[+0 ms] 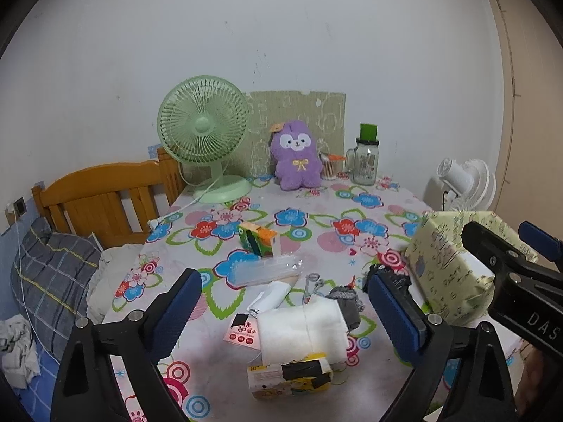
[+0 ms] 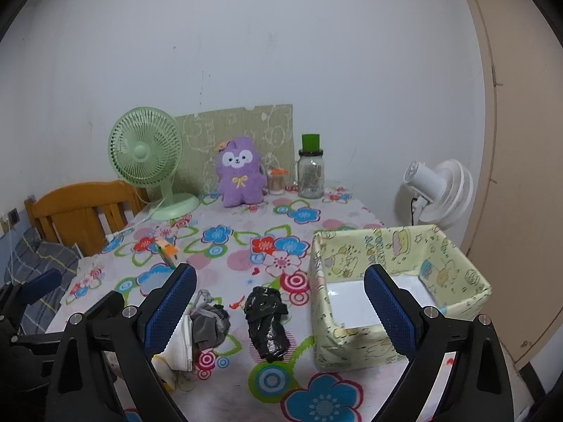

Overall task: Organize soft objects
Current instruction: 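Move the left tool toward the tissue pack while the right tool approaches the white cloth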

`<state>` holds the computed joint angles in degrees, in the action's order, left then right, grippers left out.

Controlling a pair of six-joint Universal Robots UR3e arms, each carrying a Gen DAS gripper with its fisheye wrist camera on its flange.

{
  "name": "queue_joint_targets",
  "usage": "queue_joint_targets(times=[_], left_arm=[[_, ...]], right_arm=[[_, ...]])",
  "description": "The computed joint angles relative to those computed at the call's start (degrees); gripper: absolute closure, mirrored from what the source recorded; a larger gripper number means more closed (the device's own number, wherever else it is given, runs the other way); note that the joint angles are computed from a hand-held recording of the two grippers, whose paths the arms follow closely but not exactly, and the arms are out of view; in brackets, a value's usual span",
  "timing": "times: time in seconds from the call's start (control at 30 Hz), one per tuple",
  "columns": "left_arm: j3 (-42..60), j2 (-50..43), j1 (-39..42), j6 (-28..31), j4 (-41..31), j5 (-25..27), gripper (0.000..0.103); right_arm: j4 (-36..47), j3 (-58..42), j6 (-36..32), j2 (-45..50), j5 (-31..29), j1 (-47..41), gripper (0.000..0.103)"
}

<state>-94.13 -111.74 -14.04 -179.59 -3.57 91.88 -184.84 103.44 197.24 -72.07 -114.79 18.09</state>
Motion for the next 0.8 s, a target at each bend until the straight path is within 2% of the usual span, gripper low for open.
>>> queue_joint_targets(times=[0.8], left_arm=[[1.0, -7.2, 3.4, 1.5, -4.4, -4.7, 0.008]], right_arm=[[4.0, -9.1, 0.4, 11.9, 5.5, 1.2, 0.010]])
